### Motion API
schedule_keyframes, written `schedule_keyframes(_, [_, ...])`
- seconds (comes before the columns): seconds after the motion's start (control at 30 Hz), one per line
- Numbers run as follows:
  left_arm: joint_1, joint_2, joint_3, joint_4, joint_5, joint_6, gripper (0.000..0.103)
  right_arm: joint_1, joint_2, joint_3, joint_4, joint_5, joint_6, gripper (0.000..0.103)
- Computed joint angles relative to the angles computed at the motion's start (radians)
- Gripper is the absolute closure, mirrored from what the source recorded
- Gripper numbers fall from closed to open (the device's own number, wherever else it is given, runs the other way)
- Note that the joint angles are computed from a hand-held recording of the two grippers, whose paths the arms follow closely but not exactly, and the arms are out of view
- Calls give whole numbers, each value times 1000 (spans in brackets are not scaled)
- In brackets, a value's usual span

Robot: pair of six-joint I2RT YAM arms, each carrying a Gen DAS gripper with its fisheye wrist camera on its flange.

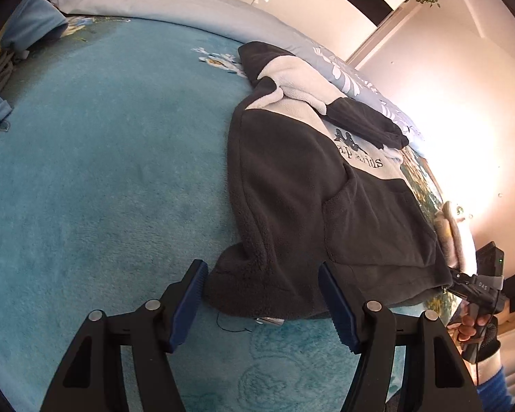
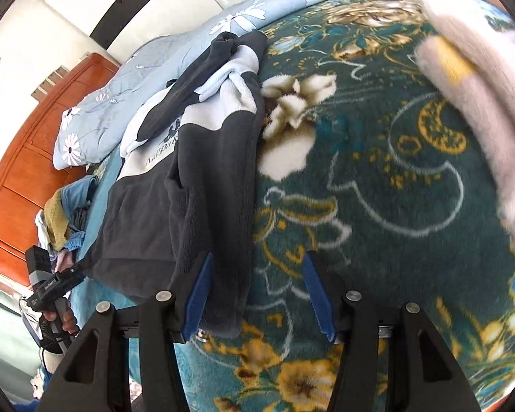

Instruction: Fold clothes

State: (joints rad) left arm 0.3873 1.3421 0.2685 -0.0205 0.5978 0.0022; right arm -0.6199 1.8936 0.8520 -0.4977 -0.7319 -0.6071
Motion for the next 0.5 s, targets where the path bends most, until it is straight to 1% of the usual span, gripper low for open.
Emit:
schedule_keyframes(0.1, [-9, -7, -15, 21, 5, -29, 32, -53, 9, -3, -40, -39, -34, 47])
schedule_keyframes(0.3, [60, 56, -4, 39, 102, -29, 31, -118, 24, -13, -98, -87, -104, 47])
schedule_keyframes(0.43, [103, 35, 14, 44, 67, -78, 31, -116, 28, -2, -113, -113, -94, 47])
schedule_keyframes(0.47, [120, 31, 19, 44, 80, -75, 31, -112, 32, 1, -115, -119, -86, 47])
schedule_keyframes(0.5, [131, 59, 37, 32, 116, -59, 31, -109, 31, -1, -109, -127, -79, 47])
